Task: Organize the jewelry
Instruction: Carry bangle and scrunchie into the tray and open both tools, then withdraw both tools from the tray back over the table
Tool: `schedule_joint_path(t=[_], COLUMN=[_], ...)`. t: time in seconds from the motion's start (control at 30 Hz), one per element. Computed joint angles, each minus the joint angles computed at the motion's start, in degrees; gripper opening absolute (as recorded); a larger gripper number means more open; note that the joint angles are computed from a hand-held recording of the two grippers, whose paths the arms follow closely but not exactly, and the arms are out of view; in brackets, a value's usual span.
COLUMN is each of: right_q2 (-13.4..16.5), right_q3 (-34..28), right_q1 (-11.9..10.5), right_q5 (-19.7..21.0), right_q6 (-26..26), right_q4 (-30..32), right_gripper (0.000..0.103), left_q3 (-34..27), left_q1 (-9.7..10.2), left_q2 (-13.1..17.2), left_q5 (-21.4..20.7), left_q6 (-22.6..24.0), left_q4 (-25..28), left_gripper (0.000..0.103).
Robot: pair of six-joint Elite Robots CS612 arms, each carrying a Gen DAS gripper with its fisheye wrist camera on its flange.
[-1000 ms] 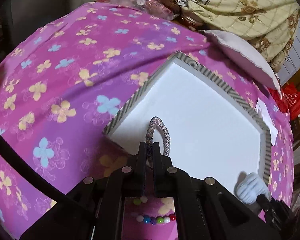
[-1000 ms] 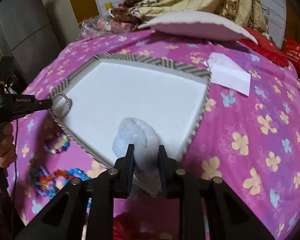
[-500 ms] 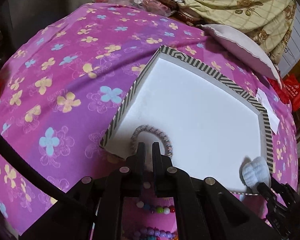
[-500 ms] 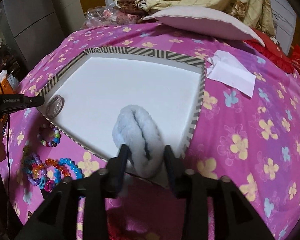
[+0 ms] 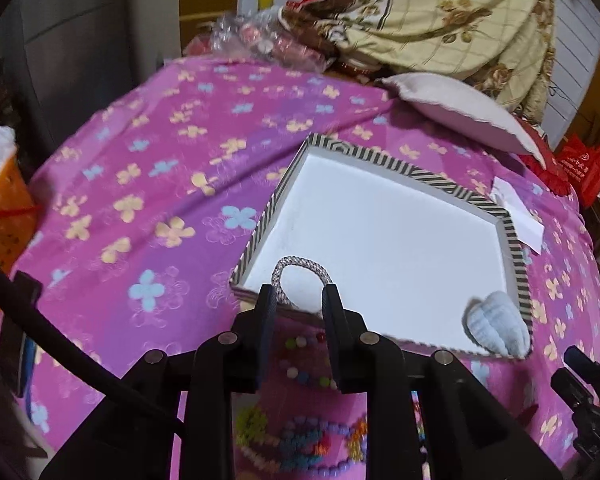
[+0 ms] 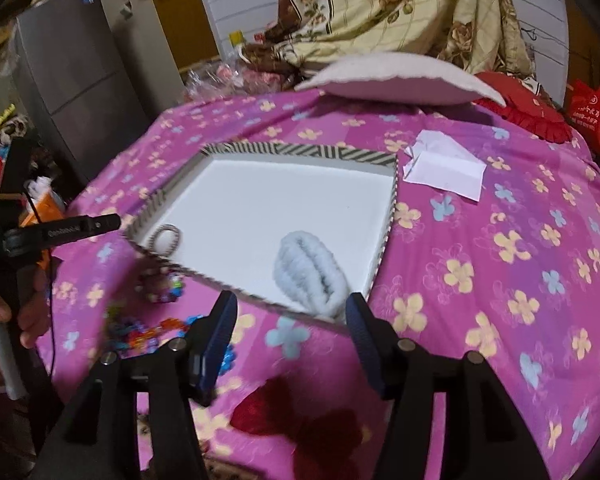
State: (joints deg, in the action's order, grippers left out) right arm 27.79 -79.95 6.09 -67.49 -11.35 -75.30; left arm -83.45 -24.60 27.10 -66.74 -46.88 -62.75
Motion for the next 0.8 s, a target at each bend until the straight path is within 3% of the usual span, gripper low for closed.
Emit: schedule_joint_path(t=[0.4, 0.8], right_q2=[3.5, 4.6], right_q3=[-9.3, -13.0], right_q1=[-0.1, 0.2], right_q5=[-0.1, -1.8], right_q6=[-0.6, 0.9], right_q4=[5.2, 5.0], right_gripper=[0.064, 0.070], left_q3=[-7.2, -11.2], left_q1=[-4.19, -6.66], left_q2=[2.2, 3.4], left_q5=[6.5, 8.8], left_q6=[-0.7, -2.8], left_q4=[6.4, 10.0], left_gripper=[0.021, 0.021])
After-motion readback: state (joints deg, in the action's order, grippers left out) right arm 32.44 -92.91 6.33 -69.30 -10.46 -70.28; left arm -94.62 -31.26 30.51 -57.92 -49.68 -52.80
